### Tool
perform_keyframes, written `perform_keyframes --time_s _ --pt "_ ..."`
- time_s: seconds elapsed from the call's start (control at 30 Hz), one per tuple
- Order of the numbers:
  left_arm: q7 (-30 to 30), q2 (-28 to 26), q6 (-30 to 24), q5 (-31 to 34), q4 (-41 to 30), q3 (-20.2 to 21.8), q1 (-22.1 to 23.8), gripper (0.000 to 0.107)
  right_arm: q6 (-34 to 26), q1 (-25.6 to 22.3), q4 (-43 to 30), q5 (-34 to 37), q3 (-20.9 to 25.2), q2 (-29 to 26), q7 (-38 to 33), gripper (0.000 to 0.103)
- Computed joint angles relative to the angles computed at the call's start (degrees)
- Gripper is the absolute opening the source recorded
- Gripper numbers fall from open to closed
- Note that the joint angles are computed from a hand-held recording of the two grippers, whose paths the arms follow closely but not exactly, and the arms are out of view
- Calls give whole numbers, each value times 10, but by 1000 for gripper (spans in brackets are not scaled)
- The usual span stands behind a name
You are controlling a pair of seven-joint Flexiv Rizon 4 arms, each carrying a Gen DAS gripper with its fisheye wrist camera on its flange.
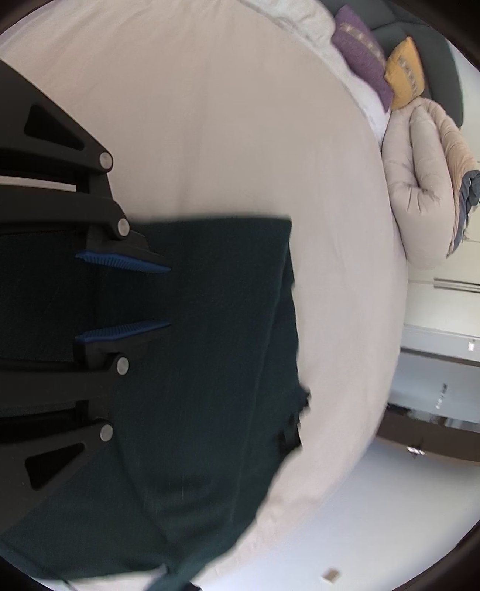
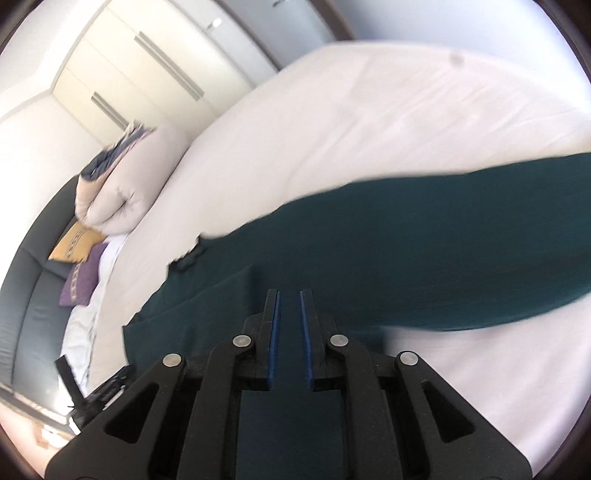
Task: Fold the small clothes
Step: 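Lay the sleeve down and smooth the folded side with the left gripper, then grasp the other sleeve cuff with the right gripper and lift it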
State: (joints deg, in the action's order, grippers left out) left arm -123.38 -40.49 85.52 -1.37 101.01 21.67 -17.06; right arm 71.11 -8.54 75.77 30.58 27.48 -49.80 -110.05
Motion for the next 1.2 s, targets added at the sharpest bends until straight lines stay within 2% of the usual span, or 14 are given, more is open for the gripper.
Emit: perform_keyframes --time_s 0.03,0.1,0.17,0.27,0.33,0.4,0.43,0.53,0.67,0.77,0.87,0.93,1.13,1.2 --pt "1 5 11 -3 5 -14 7 34 -1 -17 1 9 4 1 -1 57" --pt "11 18 52 -22 24 -74 43 49 9 -68 6 55 29 3 -12 94" --pt "31 24 88 -41 37 -138 83 52 -1 -108 -4 89 38 -2 -10 95" --pt "55 24 91 -65 33 -182 97 53 -7 -127 -16 117 2 -5 41 95" --pt "73 20 123 -81 44 -264 150 60 -6 -158 -33 153 9 -19 50 95" --pt "78 12 146 -98 50 -318 180 65 -7 -184 -53 189 18 -40 55 95" --pt "79 9 149 -105 49 -325 181 66 -8 -187 -62 199 13 -49 66 95" --pt "91 -2 140 -122 32 -327 166 66 -24 -195 -85 218 17 -70 57 87" --pt "102 -13 117 -143 9 -300 128 66 -36 -145 -129 181 -18 -89 69 86" --pt "110 -13 114 -150 10 -303 126 66 -42 -113 -183 161 -29 -122 104 76" --pt "115 -8 112 -155 15 -296 119 66 -44 -82 -224 132 -47 -148 145 53" --pt "118 -6 113 -157 19 -297 121 66 -49 -79 -243 118 -48 -162 162 31" --pt "122 -5 124 -161 34 -313 138 66 -48 -67 -259 71 -59 -173 188 12" --pt "125 -7 131 -159 38 -324 149 66 -42 -48 -256 39 -74 -162 187 11"
